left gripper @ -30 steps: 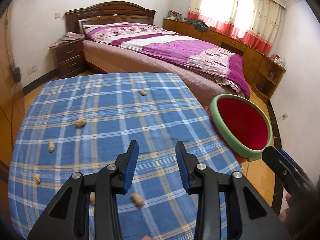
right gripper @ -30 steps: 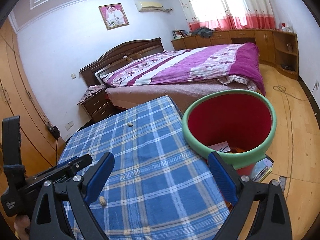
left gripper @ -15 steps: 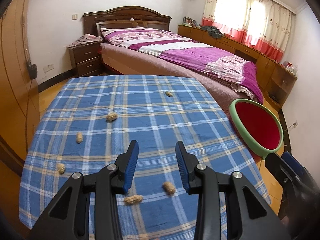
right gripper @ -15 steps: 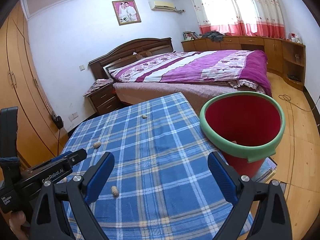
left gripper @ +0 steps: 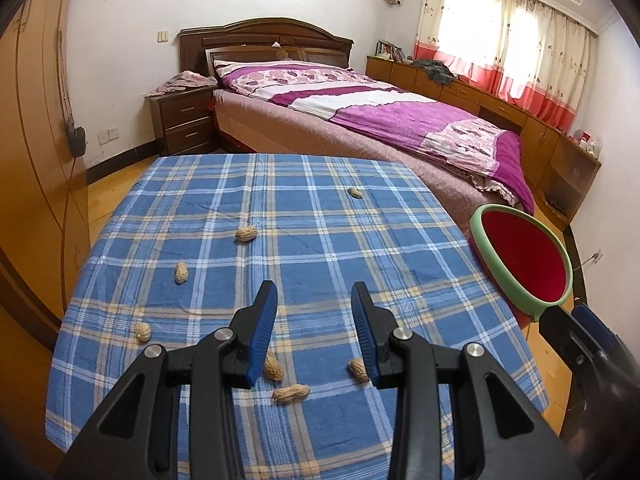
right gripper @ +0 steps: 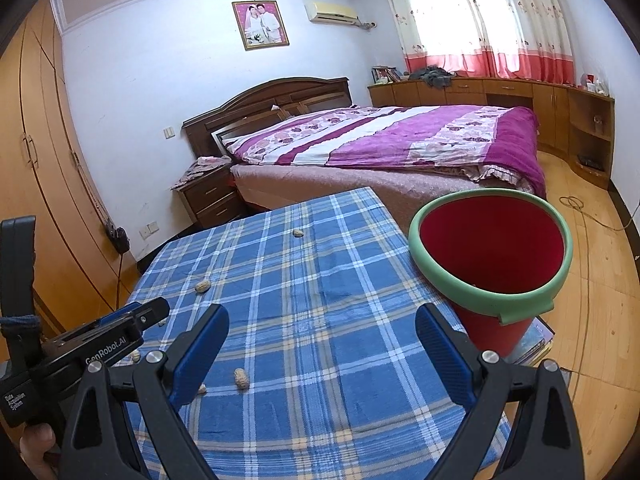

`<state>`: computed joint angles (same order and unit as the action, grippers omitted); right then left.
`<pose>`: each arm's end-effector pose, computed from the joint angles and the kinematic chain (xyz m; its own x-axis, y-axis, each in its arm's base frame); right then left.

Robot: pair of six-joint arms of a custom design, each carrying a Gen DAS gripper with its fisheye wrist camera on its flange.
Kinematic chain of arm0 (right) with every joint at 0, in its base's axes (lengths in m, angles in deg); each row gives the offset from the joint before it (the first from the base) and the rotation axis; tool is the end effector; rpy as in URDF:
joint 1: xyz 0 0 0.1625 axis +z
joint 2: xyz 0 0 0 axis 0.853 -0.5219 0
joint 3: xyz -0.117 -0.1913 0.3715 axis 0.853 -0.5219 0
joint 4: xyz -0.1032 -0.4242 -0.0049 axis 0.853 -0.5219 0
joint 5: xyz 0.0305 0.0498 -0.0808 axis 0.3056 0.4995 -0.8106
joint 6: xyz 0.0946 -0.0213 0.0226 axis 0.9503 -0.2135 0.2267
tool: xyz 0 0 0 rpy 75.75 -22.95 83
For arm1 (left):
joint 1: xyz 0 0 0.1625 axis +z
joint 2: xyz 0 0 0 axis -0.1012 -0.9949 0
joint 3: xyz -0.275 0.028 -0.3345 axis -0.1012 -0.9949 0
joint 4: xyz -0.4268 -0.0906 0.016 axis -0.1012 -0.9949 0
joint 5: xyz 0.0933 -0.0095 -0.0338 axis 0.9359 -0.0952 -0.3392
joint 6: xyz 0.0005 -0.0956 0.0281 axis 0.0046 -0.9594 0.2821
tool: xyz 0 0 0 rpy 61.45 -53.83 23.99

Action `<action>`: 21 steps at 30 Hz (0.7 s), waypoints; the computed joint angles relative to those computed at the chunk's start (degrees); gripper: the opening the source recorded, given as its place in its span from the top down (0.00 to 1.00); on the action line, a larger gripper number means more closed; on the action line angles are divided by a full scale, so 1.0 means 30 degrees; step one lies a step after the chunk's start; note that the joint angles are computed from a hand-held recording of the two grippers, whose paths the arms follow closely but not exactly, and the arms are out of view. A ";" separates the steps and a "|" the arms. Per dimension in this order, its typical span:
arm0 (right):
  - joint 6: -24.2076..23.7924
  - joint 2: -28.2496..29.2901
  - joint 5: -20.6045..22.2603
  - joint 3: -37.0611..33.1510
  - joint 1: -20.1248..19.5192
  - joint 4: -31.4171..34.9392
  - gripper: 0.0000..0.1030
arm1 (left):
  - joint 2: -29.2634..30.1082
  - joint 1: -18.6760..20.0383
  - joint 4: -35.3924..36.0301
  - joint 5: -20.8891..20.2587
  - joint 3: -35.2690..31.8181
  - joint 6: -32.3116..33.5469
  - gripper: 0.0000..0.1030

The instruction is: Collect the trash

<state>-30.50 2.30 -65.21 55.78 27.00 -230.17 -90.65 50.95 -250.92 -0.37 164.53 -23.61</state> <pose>0.0902 -0.6043 0.1724 -0.7934 -0.4085 0.4513 -0.6084 0.5578 -0.5646 -0.2377 -0.5624 0.0478 -0.7278 -0.3788 -0.5717 0.3090 0.5631 -0.7664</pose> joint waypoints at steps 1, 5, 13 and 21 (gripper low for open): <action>-0.0018 -0.0035 0.0002 0.0040 0.0020 -0.0015 0.06 | -0.0007 -0.0005 -0.0062 0.0013 0.0016 0.0033 0.63; -0.0011 -0.0041 -0.0027 0.0063 0.0060 -0.0034 0.06 | -0.0041 -0.0016 -0.0122 0.0083 0.0087 -0.0011 0.63; 0.0002 -0.0014 -0.0037 0.0084 0.0059 -0.0094 0.07 | -0.0089 -0.0027 -0.0053 0.0116 0.0124 -0.0106 0.63; -0.0001 -0.0001 -0.0037 0.0065 0.0052 -0.0084 0.06 | -0.0096 -0.0018 -0.0110 0.0099 0.0138 -0.0050 0.63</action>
<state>-30.50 2.30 -65.32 55.98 27.16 -230.42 -90.94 50.90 -251.25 -0.07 164.94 -23.76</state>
